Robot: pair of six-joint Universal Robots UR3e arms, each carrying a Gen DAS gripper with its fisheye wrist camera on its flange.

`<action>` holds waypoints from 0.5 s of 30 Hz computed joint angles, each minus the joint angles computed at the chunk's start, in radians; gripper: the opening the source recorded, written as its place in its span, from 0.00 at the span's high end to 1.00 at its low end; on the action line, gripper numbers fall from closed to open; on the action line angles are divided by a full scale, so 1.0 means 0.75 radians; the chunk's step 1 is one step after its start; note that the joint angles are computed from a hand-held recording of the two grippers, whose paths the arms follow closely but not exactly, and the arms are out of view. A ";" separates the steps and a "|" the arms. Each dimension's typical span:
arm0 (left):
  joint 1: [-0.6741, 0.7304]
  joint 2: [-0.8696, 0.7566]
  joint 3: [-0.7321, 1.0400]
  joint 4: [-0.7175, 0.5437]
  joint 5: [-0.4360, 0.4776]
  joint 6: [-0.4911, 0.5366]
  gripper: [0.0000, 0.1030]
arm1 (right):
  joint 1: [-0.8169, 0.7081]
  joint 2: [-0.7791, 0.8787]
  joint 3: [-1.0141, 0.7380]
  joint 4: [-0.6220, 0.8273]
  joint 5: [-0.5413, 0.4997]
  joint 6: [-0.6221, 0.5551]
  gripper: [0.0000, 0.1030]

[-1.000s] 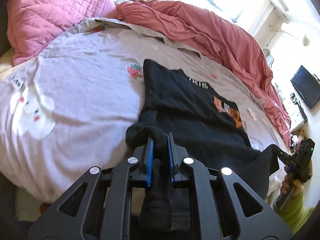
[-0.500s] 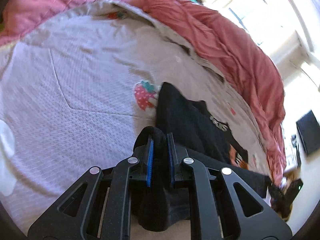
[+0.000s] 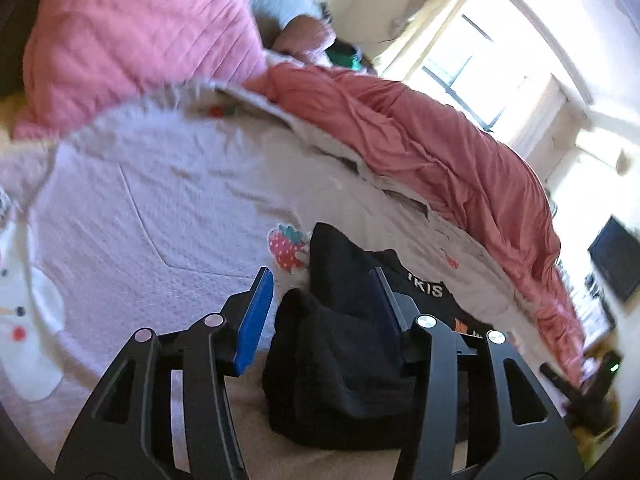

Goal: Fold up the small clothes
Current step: 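Lay the hem over the collar and open both grippers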

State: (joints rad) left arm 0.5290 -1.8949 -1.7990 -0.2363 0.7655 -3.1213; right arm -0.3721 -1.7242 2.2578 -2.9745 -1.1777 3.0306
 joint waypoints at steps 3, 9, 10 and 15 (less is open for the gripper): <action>-0.002 0.126 -0.129 -0.059 -0.086 0.146 0.46 | 0.155 -0.004 -0.034 0.027 -0.040 -0.148 0.37; -0.173 0.331 -0.196 -0.519 -0.117 0.805 0.29 | 0.479 0.188 -0.183 0.047 -0.265 -0.306 0.30; -0.210 0.344 -0.211 -0.522 -0.079 0.850 0.29 | 0.522 0.222 -0.205 0.039 -0.315 -0.320 0.28; -0.442 0.277 -0.199 -0.414 0.252 0.937 0.29 | 0.673 0.411 -0.328 0.001 -0.564 -0.326 0.23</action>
